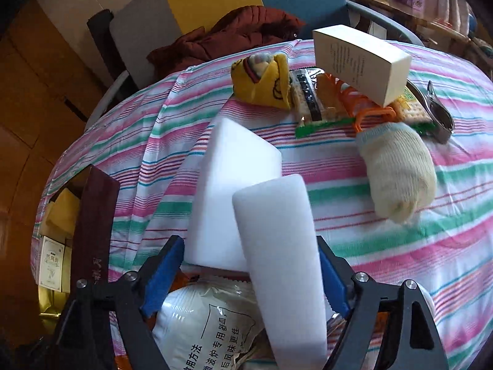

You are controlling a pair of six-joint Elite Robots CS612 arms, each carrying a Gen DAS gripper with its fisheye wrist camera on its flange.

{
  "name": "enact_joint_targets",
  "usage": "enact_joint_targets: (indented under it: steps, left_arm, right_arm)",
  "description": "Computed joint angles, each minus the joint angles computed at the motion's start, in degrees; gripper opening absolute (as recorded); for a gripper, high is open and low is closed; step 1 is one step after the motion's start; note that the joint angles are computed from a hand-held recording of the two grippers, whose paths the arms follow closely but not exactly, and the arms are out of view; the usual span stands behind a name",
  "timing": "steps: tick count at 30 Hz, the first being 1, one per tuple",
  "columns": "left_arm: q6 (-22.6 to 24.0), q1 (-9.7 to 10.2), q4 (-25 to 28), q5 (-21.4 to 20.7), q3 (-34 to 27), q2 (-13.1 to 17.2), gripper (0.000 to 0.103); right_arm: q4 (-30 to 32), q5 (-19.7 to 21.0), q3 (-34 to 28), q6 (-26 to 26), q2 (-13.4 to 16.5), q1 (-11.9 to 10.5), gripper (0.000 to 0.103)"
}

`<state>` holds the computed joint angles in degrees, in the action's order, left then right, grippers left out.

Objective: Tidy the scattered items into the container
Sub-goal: 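Move both tools back toward the remaining items on the bed, then grasp the printed snack bag with the left tool while the right tool grasps the silver clip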

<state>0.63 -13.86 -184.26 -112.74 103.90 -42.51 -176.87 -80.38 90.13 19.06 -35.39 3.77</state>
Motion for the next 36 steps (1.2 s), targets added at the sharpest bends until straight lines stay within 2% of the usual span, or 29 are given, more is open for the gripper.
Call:
enact_joint_targets:
  steps: [6, 9, 14, 19, 22, 24, 26, 28, 31, 33, 36]
  left_arm:
    - [0.34, -0.30, -1.13, -0.55, -0.14, 0.10, 0.033]
    - [1.82, -0.96, -0.26, -0.85, -0.72, 0.07, 0.033]
    - [4.22, -2.39, 0.54, -1.84, -1.93, 0.25, 0.034]
    - [6.72, -4.62, 4.64, 2.85, -3.69, 1.07, 0.035]
    - [6.13, -5.33, 1.72, 7.43, -3.47, 1.72, 0.035]
    - [4.68, -4.62, 2.58, 5.85, -3.79, 1.91, 0.036]
    - [2.67, -4.07, 1.74, 5.15, -3.53, 2.08, 0.037]
    - [2.34, -3.78, 1.60, 4.49, -3.40, 2.29, 0.040]
    - [2.87, -3.88, 1.20, 4.69, -3.24, 2.28, 0.040]
    - [3.21, -4.00, 1.10, 4.66, -3.05, 2.16, 0.040]
    - [2.70, -3.96, 0.78, 4.05, -2.96, 2.24, 0.040]
  right_arm:
    - [-14.06, 0.12, 9.49, 11.95, -3.28, -1.63, 0.086]
    - [-17.22, -2.20, 12.84, 14.02, -4.74, -1.87, 0.086]
    - [-18.87, -5.45, 15.47, 11.94, -5.74, -1.40, 0.086]
    - [-18.69, -4.67, 16.55, 10.69, -5.77, -1.08, 0.086]
    - [-17.25, -4.03, 15.37, 9.63, -4.90, -0.28, 0.083]
    - [-15.00, -6.49, 13.94, 8.60, -4.44, 0.62, 0.082]
    - [-13.77, -6.68, 12.61, 7.49, -3.86, 1.03, 0.080]
    - [-13.09, -5.96, 11.44, 5.97, -3.24, 1.33, 0.076]
    - [-7.33, -7.72, 8.83, 3.05, -2.26, 2.26, 0.069]
    - [-8.21, -10.31, 8.77, 1.47, -1.96, 2.86, 0.064]
    - [-9.43, -11.43, 10.13, 1.19, -2.37, 2.63, 0.058]
